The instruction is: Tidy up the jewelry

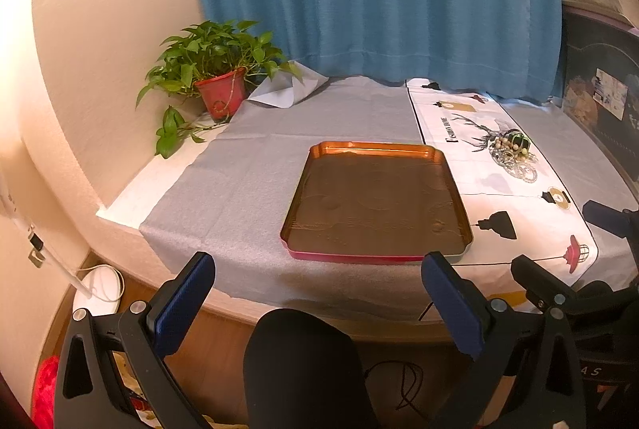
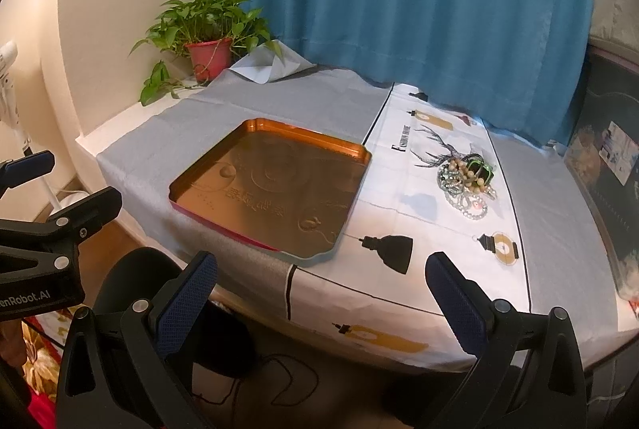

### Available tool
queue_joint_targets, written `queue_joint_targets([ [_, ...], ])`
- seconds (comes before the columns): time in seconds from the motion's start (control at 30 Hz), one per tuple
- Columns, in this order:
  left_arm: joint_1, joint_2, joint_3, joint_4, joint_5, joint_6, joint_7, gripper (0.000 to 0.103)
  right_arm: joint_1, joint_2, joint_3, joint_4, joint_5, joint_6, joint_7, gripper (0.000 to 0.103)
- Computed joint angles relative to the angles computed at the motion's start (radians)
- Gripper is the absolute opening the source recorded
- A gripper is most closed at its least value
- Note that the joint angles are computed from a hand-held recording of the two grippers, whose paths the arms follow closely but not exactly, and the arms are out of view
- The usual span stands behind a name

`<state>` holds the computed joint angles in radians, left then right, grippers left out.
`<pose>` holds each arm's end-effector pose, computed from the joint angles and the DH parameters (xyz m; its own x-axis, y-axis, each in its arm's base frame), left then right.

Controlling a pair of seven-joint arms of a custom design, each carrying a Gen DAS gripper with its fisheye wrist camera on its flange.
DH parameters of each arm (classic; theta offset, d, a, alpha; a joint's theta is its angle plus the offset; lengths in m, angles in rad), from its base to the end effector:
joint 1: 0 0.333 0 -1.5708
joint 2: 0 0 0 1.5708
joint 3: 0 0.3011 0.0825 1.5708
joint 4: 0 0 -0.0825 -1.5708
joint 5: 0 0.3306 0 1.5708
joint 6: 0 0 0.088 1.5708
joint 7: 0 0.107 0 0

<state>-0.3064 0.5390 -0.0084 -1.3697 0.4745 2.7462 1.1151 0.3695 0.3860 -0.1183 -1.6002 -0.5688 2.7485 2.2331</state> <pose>0.6619 -0.2331 0.5070 -0.1671 -0.9810 -0.0982 -0.6112 0.1812 -0.7704 0.6305 0.1978 0.5010 0.0192 -0.9959 0.0883 -0.6577 -0.0790 -0.7491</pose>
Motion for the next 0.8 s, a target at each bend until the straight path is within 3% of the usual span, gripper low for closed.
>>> queue_joint_targets([
  [0.8, -0.011, -0.001, 0.009, -0.006, 0.029, 0.004, -0.022, 0.103, -0.013, -0.021, 0.003, -0.016, 0.000, 0.005, 0.003, 0.103],
])
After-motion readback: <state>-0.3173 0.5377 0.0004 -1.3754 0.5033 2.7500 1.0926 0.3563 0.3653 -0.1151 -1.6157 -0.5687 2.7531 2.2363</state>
